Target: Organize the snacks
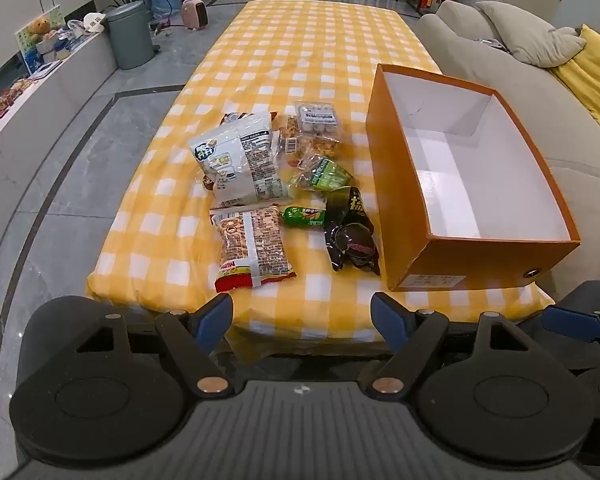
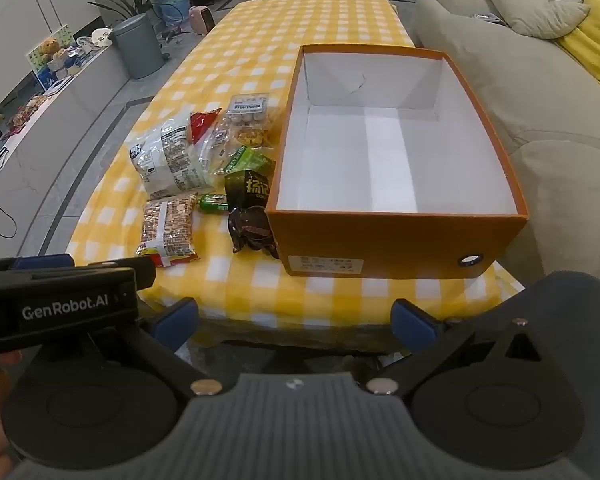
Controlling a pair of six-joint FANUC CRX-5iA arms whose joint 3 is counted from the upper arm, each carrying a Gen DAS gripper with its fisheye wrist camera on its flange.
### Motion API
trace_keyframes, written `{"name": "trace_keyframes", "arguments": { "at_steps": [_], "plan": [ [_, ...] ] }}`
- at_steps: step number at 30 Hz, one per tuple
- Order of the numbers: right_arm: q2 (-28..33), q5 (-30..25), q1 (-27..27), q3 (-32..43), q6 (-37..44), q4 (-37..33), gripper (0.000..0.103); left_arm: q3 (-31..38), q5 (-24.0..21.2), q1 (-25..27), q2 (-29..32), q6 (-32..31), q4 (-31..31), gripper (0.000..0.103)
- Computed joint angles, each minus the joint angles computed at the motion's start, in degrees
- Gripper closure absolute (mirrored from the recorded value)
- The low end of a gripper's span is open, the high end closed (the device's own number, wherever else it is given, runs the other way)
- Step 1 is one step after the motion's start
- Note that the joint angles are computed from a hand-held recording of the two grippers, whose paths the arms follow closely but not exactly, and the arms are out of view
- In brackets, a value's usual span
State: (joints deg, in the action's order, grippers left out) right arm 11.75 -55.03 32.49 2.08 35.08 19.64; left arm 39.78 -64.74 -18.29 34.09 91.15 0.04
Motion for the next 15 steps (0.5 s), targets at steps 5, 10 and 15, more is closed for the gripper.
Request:
{"name": "trace_keyframes", "arguments": {
  "at_steps": [5, 10, 15],
  "plan": [
    [0.1, -0.51, 0.05, 0.24, 0.23, 0.08, 0.004, 0.06, -0.34, 0.03, 0.0, 0.25, -0.13, 0.011],
    [0.69, -1.27, 0.07, 1.05, 0.48, 0.01, 0.004, 1.27, -1.53, -0.1, 0.6, 0.87, -0.34, 0.011],
    [0.85, -1.5, -0.12, 1.28, 0.76, -0.68, 0.004, 1.8, -2.04, -0.03, 1.03, 0.91, -0.04, 0.011]
  ]
}}
